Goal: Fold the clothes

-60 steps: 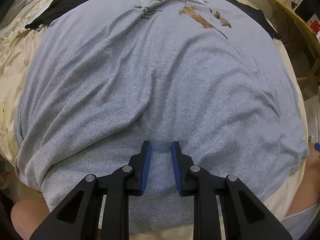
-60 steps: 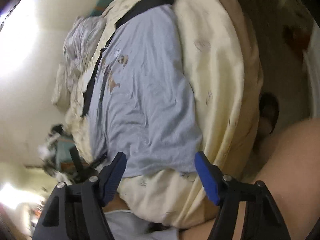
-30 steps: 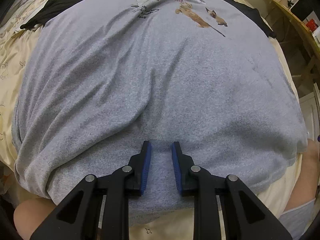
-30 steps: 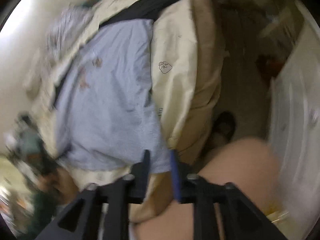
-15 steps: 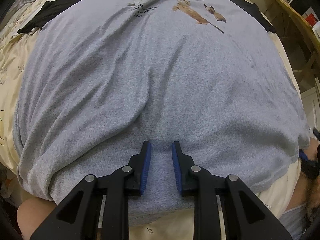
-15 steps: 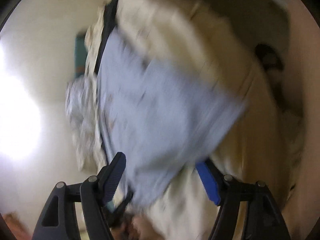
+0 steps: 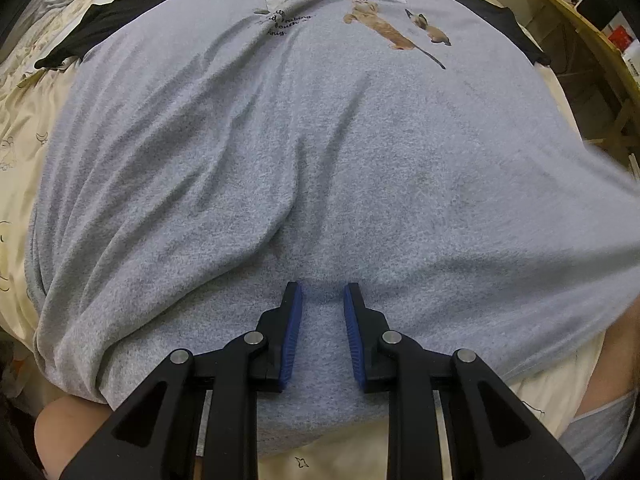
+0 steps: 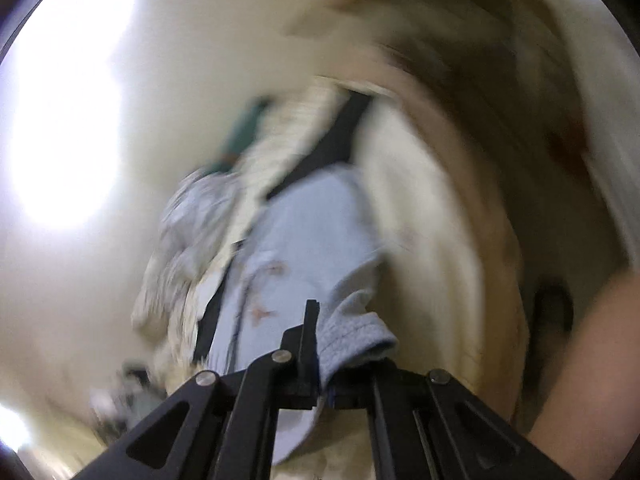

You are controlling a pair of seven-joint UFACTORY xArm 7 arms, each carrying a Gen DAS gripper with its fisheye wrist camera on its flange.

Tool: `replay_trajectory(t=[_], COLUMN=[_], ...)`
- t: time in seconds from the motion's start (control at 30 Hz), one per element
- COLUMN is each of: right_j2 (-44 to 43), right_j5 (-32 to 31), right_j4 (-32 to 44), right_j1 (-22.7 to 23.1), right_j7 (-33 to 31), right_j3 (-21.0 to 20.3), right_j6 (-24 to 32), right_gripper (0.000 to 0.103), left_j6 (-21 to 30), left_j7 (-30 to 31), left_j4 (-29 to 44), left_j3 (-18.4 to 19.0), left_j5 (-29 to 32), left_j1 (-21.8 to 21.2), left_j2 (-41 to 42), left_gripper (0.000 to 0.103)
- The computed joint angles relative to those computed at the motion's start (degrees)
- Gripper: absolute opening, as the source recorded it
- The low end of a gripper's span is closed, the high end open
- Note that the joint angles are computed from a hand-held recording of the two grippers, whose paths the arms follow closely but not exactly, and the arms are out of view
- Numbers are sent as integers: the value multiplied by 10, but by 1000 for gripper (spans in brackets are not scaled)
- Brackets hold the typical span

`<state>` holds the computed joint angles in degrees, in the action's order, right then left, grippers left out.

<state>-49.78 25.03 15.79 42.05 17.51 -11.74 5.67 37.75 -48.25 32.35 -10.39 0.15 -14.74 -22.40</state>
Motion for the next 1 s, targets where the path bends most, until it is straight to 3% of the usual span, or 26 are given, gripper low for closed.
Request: replay_trajectory(t=[0.03,0.1,0.17,0.27,0.47,0.57,0.67,0.83,0.93,1.0], right_j2=[3,33,80,108,49,-1,-23,4,13,10], right_j5=[-5,-58,-44,-8,-50,-42,-32,-28,-42,-84], right_j4=[24,84,100,77,45,26,8,16,41,68], right_j1=[27,93,91,40,-142,-209,-243,-270,-286,-315], right_j7=[-55,-128,-129,-92,-13,26,47,66,83,114], right_j3=[-11,-41,-39,-33,67,88,80,95,109,140], right_j6=[22,127,188,198,240,278,341,380,417,459], right_gripper=[2,2,2,2,2,2,2,6,17,22], left_j6=[8,25,-8,-19,-4,16,30,30,29,14], left_j7=[11,33,33,41,47,54,67,88,96,103], left_j4=[-9,-24,-33,-41,-52,-46,-43,-49,-54,-52], left_j3=[8,23,17,22,19,22,28,37,38,41], left_j5=[-2,-7,-7,-18,-23,-30,-38,-52,-56,-59], left_j1=[0,4,11,11,12,10,9,11,14,18], left_j2=[-17,-52,-28,-31,-55,-63,-68,-74,-77,-60], left_gripper=[25,25,25,25,25,25,25,25,25,25])
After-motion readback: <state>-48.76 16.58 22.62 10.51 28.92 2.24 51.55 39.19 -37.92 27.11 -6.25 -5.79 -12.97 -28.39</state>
